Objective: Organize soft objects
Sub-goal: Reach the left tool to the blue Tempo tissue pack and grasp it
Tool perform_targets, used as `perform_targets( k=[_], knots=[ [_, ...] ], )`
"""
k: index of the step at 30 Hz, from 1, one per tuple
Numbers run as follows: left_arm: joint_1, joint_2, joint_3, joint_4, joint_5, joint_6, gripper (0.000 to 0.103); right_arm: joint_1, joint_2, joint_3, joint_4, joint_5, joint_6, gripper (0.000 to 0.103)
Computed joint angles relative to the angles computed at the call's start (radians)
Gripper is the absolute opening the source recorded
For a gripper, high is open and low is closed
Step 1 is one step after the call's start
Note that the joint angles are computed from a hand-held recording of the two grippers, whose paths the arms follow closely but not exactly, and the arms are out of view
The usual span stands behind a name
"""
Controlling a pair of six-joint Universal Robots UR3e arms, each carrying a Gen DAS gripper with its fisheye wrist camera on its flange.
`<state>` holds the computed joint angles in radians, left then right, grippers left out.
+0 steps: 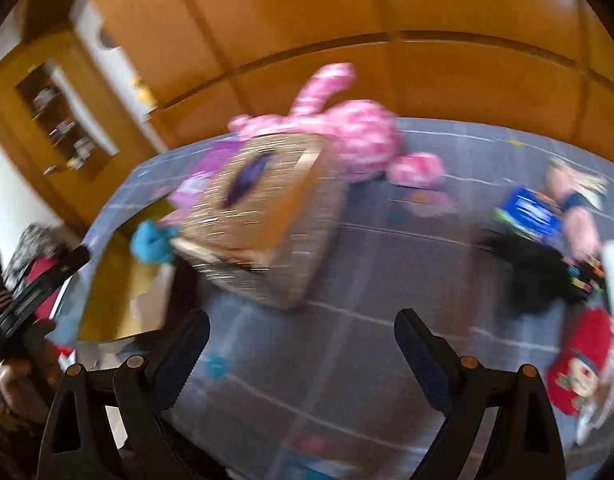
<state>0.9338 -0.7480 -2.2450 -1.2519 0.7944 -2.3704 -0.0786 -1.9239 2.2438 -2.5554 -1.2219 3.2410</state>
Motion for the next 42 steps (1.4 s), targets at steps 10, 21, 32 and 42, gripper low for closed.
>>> perform_targets(
  k=[10,21,32,42],
  knots=[
    [-0.759,-0.425,0.118,0.592,0.277,-0.362,0.090,-0.636,-0.403,0.097,0.371,0.087,-0.175,0.095],
    [-1.269,-1.099,0.612,0.703,0.565,-0.528,0.090,-1.152,-0.472,0.233,0.399,0.315,-0.311,0.095],
    [-1.439,-1.627,1.326,0.407,0.640,-0.542,0.093,-1.252,-0.467,0.222,0.592,0.433,-0.391,0.095],
    [-1.486,-2.047,2.043,0.054,0.661,-0.558,0.083,-1.235,-0.412,0.230,0.576,0.446,-0.394,0.095]
  ],
)
